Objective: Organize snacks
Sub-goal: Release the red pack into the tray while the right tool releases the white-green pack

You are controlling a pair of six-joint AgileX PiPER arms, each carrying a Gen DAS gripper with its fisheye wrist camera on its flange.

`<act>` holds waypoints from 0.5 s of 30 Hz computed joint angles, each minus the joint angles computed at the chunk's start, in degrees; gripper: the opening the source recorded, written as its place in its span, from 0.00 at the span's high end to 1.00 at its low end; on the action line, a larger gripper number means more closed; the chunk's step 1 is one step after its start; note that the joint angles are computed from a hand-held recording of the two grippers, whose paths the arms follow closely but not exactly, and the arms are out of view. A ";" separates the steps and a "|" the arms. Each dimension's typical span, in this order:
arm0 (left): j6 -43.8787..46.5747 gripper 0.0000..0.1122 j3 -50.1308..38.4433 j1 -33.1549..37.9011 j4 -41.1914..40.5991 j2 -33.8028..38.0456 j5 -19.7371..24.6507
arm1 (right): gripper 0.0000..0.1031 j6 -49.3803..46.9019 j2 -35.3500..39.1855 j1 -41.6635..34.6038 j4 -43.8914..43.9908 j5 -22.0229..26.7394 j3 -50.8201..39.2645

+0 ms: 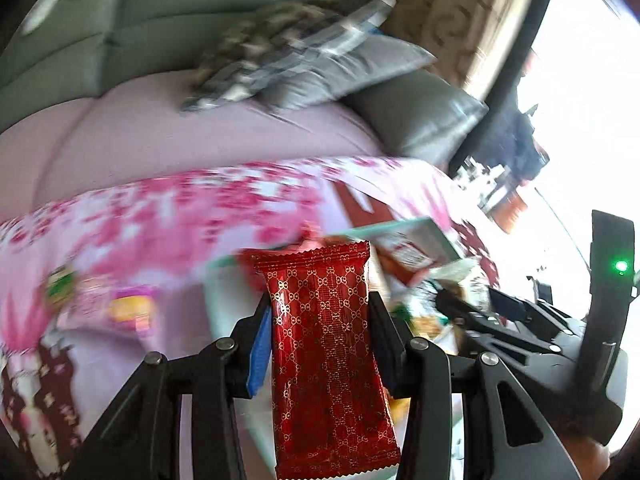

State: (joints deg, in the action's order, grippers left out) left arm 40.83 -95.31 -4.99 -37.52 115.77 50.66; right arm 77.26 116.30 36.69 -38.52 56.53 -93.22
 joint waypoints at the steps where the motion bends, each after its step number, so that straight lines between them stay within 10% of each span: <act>1: -0.85 0.59 -0.82 -1.35 0.83 0.76 0.23 | 0.47 0.50 -0.68 -0.81 0.67 -1.20 1.55; 15: -7.68 0.43 -5.55 -0.53 4.90 3.59 5.42 | 0.33 -2.63 1.75 -2.33 4.68 -1.87 1.00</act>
